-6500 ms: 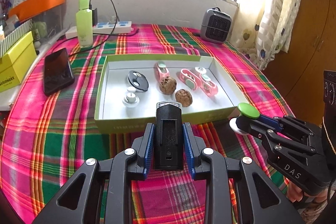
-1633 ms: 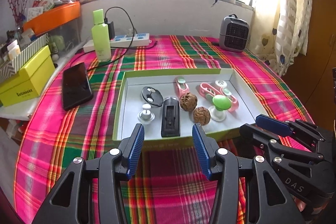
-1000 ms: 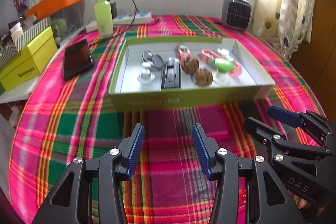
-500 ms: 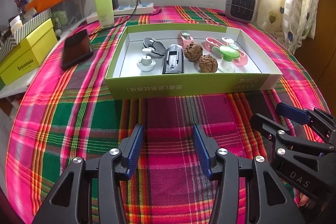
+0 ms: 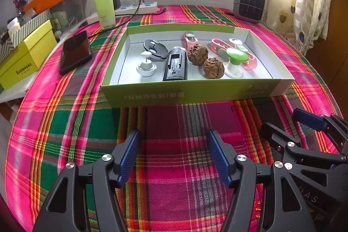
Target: Organize objects
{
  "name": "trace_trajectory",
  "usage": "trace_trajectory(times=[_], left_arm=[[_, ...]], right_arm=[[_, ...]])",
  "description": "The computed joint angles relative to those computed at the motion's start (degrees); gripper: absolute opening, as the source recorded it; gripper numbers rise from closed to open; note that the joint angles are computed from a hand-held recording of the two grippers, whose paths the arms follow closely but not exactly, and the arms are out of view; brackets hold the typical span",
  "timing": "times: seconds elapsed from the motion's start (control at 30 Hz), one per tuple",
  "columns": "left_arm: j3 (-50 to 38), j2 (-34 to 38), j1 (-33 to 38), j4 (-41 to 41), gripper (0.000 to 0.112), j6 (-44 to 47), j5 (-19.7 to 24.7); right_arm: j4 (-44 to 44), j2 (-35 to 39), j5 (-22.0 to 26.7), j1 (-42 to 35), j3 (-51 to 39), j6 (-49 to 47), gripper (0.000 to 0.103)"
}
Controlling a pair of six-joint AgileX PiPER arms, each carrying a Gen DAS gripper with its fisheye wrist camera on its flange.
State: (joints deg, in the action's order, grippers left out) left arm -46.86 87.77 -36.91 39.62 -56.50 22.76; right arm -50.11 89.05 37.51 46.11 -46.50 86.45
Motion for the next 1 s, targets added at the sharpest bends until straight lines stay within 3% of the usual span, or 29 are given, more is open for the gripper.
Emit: trace_trajectory(times=[0.27, 1.0], left_arm=[[0.0, 0.0, 0.0, 0.0, 0.064, 0.0, 0.0], [0.0, 0.0, 0.2, -0.2, 0.064, 0.3, -0.1]], right_arm=[[0.6, -0.2, 0.2, -0.7, 0.1, -0.3, 0.077], [0.7, -0.2, 0.1, -0.8, 0.2, -0.3, 0.078]])
